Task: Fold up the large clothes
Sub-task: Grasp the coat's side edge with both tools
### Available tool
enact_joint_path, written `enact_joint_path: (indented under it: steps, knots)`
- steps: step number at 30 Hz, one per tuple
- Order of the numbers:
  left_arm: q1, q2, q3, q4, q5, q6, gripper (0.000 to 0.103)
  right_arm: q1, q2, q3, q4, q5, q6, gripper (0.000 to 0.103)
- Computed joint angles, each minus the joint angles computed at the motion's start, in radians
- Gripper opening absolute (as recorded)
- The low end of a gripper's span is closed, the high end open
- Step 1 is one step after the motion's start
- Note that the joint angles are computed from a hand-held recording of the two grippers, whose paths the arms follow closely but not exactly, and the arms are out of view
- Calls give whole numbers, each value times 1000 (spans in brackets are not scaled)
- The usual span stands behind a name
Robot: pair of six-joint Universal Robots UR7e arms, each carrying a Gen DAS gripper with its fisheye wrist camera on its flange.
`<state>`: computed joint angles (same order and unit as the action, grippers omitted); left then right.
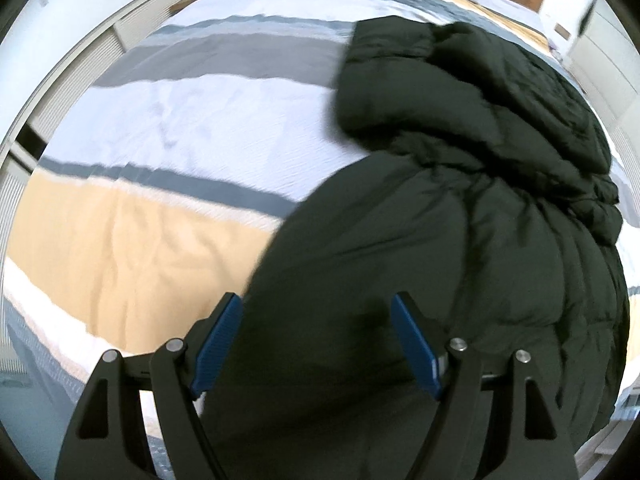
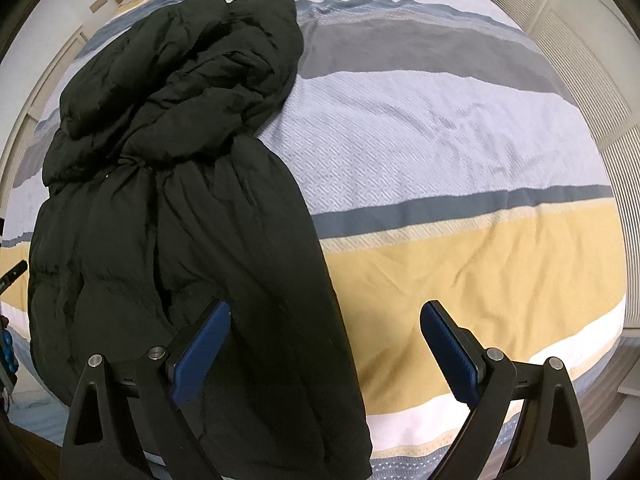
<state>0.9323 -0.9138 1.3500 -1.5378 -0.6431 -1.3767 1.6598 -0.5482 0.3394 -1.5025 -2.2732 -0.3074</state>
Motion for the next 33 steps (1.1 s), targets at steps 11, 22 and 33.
enact_joint_path:
  steps: [11,22,33]
  knots:
    - [-4,-190,241,-139,-49,-69,76,-23,-48,66,17,22,29,95]
    - [0,-267,373,-245,-139,-70,76,-47,-106,176,58,51,55,95]
    - [33,-347,563,-583,-295,8,76,-77,-169,325,55,76,84,95]
